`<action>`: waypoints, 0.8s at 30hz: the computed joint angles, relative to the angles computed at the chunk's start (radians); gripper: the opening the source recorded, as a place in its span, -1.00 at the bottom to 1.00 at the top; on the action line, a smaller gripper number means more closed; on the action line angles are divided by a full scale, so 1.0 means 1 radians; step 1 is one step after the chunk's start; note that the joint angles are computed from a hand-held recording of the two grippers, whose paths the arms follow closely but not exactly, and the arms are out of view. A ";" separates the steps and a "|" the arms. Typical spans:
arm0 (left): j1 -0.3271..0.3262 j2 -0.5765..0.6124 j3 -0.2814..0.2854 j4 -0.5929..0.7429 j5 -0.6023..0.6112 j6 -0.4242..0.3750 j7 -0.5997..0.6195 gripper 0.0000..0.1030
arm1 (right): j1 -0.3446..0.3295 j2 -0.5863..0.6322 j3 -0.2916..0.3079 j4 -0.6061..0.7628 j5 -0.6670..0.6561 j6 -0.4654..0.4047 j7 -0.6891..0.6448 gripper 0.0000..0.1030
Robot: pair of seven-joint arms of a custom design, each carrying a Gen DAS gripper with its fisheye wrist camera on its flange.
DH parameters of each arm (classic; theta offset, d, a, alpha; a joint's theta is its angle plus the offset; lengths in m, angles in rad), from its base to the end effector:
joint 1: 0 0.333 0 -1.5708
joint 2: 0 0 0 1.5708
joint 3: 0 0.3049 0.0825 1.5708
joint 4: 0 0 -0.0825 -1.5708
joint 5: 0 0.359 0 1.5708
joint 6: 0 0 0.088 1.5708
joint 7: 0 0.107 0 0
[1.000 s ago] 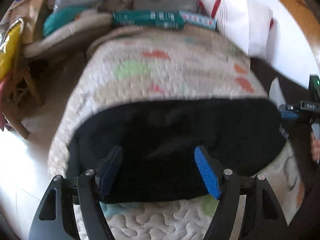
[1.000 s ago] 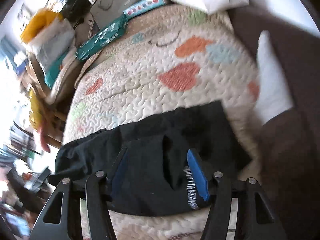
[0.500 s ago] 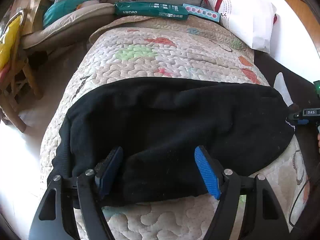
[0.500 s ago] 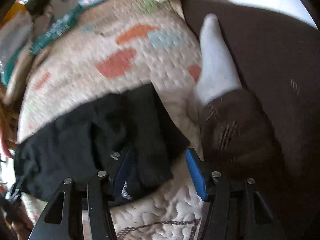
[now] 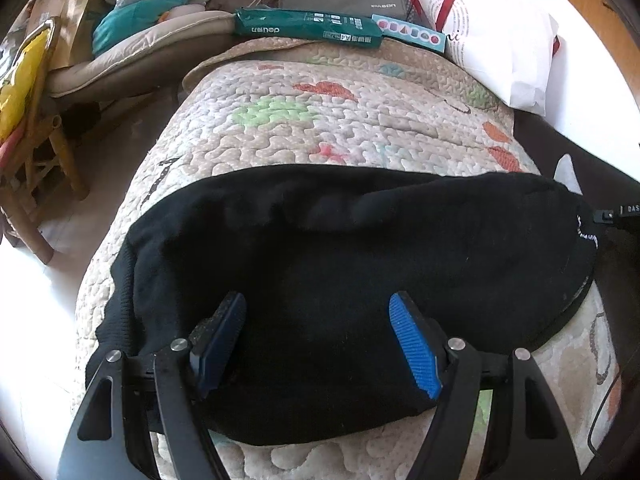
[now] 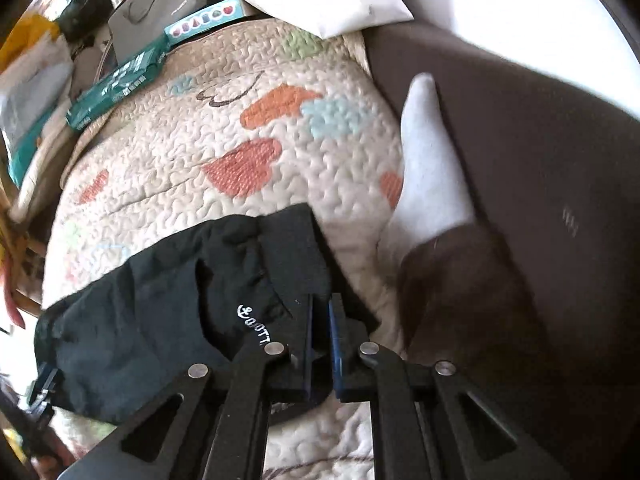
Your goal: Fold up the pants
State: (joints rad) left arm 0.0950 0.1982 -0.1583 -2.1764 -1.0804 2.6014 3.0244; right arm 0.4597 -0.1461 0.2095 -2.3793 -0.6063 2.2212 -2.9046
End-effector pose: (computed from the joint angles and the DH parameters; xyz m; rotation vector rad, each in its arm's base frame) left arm 0.5516 -0.0155 0.3233 -1.3098 2.5239 -1.0072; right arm 0.3728 0.2725 0.3864 -1.1262 2.6298 -0.6792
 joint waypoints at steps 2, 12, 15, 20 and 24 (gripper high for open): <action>-0.003 -0.005 -0.004 -0.010 -0.007 0.013 0.018 0.44 | -0.001 0.027 -0.006 0.014 0.027 -0.044 -0.042 -0.86; -0.006 -0.022 0.008 -0.027 0.012 0.000 -0.009 0.45 | 0.046 0.180 -0.006 0.158 0.171 -0.377 -0.170 -0.86; -0.006 -0.022 0.007 -0.028 0.006 0.002 -0.013 0.45 | 0.070 0.110 0.004 0.127 0.114 -0.376 -0.063 -0.86; -0.019 -0.022 -0.003 -0.042 -0.011 0.045 0.005 0.55 | 0.086 0.124 0.002 0.220 -0.071 -0.269 -0.116 -0.75; -0.028 -0.032 -0.007 -0.058 -0.022 0.071 0.030 0.55 | 0.042 0.248 -0.045 0.271 -0.059 0.031 -0.192 -0.75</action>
State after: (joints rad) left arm 0.0672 0.1658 -0.1654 -2.2339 -1.1027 2.6721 3.0547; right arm 0.5013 0.1015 0.1645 -2.1087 -0.6657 2.2527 -3.0969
